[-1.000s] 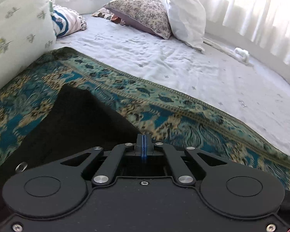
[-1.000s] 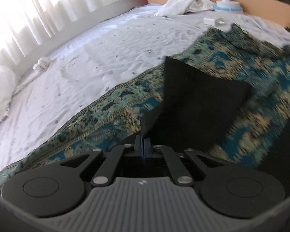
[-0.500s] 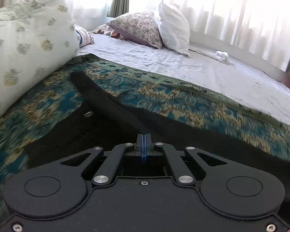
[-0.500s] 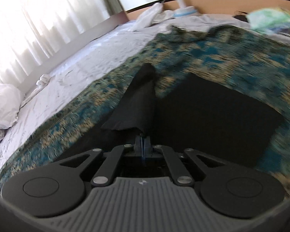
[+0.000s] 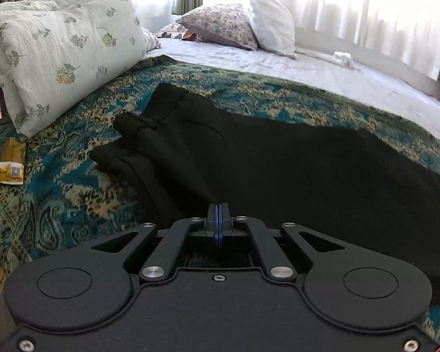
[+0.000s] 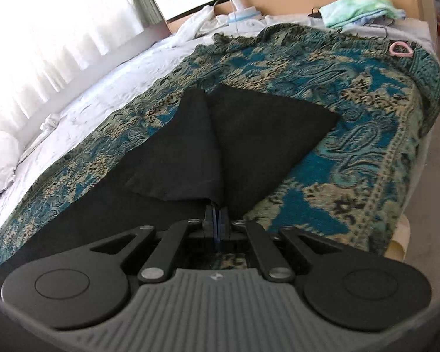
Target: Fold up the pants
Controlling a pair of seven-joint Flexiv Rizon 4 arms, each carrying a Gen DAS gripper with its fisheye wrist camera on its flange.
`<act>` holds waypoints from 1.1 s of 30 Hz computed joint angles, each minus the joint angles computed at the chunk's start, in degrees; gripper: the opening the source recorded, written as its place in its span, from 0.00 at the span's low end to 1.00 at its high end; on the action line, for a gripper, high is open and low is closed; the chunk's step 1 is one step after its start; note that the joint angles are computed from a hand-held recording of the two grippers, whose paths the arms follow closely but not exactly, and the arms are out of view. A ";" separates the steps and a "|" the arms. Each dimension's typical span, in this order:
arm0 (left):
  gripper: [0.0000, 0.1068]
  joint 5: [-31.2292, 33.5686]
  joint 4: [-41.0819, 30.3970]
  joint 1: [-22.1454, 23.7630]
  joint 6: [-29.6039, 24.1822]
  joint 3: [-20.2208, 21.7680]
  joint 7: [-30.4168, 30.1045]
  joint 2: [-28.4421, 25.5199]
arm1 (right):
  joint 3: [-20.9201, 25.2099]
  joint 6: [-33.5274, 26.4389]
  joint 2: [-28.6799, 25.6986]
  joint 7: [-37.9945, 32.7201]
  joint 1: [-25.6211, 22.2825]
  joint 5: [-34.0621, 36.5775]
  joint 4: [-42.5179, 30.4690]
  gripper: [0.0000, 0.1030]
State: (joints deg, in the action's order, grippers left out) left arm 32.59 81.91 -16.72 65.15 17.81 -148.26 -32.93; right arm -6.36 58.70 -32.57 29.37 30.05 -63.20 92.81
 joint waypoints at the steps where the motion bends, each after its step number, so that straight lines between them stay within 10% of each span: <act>1: 0.01 0.05 -0.09 -0.18 -0.21 -0.04 -0.03 -0.08 | 0.00 -0.56 0.19 -0.21 0.10 -0.02 0.34 0.03; 15: 0.01 5.85 -2.06 -2.62 -5.18 0.54 -0.77 -1.15 | 1.16 -10.19 3.96 -1.68 -0.96 -6.63 5.82 0.08; 17: 0.02 6.53 -2.57 -2.64 -5.76 0.36 -0.81 -1.49 | 1.07 -9.05 4.78 -0.93 -1.33 -12.40 6.59 0.22; 20: 0.02 8.08 -3.51 -3.15 -6.69 0.52 -1.17 -2.15 | 1.45 -6.63 4.26 -1.12 -2.14 -21.76 5.66 0.69; 23: 0.02 10.07 -4.66 -4.16 -8.23 0.93 -1.97 -2.87 | 2.45 -4.20 0.91 -10.54 -2.48 -24.50 1.52 0.76; 29: 0.02 12.73 -5.47 -4.53 -9.67 0.51 -2.48 -3.22 | 1.01 -5.88 -8.21 -33.52 -0.06 -14.13 -8.75 0.79; 33: 0.02 13.00 -5.50 -4.19 -9.85 -0.05 -2.82 -3.15 | -1.55 -5.98 -6.88 -31.40 -0.16 -9.51 -7.85 0.69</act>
